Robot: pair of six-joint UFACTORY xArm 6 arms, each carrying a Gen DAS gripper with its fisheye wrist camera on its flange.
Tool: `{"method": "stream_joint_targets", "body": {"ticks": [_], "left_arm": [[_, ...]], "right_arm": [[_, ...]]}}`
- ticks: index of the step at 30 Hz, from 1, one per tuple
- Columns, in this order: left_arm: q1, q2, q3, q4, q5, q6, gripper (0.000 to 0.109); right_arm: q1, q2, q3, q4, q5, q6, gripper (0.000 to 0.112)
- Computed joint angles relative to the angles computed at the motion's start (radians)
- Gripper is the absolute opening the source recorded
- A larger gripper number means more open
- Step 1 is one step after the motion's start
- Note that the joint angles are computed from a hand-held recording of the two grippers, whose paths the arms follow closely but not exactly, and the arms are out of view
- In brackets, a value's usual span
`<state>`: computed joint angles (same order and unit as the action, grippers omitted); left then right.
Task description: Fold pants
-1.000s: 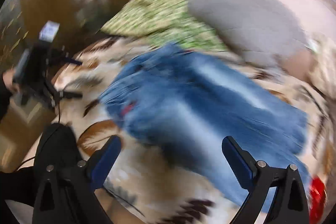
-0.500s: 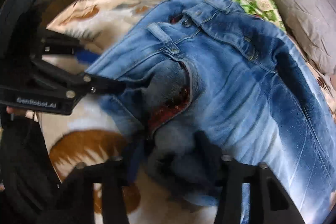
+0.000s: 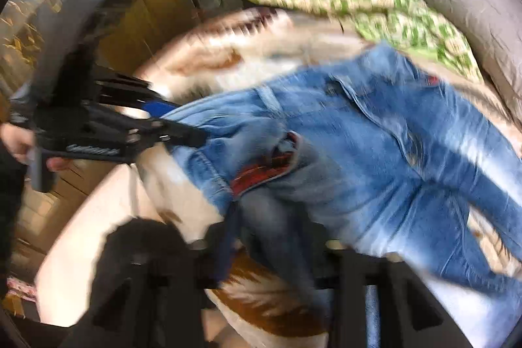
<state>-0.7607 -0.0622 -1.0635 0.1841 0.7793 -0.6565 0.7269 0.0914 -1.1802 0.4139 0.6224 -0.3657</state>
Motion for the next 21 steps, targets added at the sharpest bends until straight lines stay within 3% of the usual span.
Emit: {"method": "stream_joint_targets", "body": {"ticks": [2, 5, 8, 10, 12, 15, 21], "left_arm": [[-0.007, -0.018, -0.001, 0.111, 0.032, -0.11, 0.081], [0.021, -0.046, -0.019, 0.157, -0.017, -0.149, 0.087], [0.043, 0.037, -0.155, 0.18, 0.008, -0.122, 0.087], [0.062, 0.116, -0.257, 0.168, 0.022, -0.081, 0.087], [0.088, 0.234, -0.403, 0.136, 0.047, -0.033, 0.087], [0.118, 0.426, -0.639, 0.108, 0.123, 0.008, 0.087], [0.175, 0.859, -1.198, 0.071, 0.276, 0.064, 0.087]], "right_arm": [[-0.011, -0.025, 0.034, -0.017, -0.002, 0.041, 0.077], [-0.067, -0.081, 0.077, 0.117, -0.019, -0.088, 0.084], [-0.124, -0.119, 0.106, 0.042, -0.117, -0.062, 0.087], [-0.172, -0.093, 0.061, -0.028, -0.13, -0.024, 0.087], [-0.212, -0.019, -0.035, -0.088, -0.121, 0.014, 0.087], [-0.26, 0.129, -0.248, -0.22, -0.029, 0.067, 0.087], [-0.278, 0.544, -0.802, -0.363, 0.141, 0.138, 0.087]]}}
